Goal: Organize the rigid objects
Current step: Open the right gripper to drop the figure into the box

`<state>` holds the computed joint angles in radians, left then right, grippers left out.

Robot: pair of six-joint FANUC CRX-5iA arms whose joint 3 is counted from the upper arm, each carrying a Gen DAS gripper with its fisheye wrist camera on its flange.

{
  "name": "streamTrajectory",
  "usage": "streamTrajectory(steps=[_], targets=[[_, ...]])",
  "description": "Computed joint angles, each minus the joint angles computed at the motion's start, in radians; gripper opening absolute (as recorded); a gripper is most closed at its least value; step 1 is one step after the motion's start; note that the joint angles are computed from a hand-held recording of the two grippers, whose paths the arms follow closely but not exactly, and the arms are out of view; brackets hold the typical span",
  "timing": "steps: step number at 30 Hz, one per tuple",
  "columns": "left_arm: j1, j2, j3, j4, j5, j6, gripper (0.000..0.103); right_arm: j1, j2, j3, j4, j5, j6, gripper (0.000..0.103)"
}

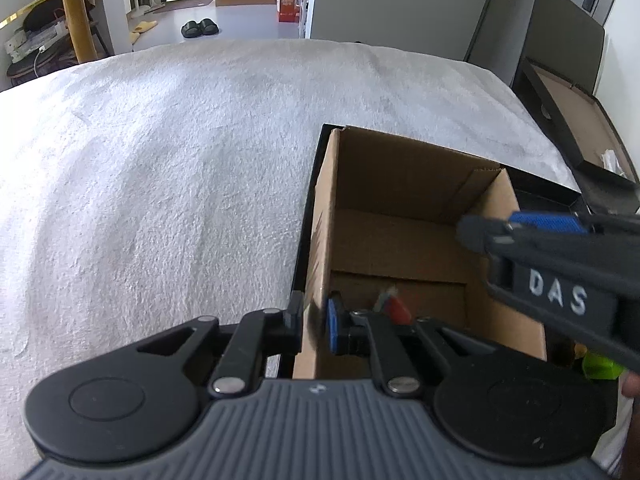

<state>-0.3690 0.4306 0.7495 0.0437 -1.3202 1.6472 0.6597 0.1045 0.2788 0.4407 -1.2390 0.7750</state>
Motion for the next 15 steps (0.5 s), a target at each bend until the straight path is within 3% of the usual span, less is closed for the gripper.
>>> streamTrajectory(steps=[5, 10, 12, 15], targets=[[-0.011, 0.013, 0.045, -0.025, -0.042, 0.013, 0.012, 0.010, -0.033, -0.030, 0.009, -0.012, -0.031, 0.039], [-0.029, 0.003, 0.063, -0.052, -0.058, 0.014, 0.028, 0.022, -0.070, -0.064, 0.035, -0.020, -0.069, 0.054], [-0.037, -0.008, 0.061, -0.066, -0.053, 0.013, 0.034, 0.030, -0.085, -0.082, 0.061, -0.028, -0.097, 0.070], [-0.046, -0.020, 0.063, -0.077, -0.052, 0.016, 0.037, 0.040, -0.108, -0.109, 0.097, -0.041, -0.127, 0.083]])
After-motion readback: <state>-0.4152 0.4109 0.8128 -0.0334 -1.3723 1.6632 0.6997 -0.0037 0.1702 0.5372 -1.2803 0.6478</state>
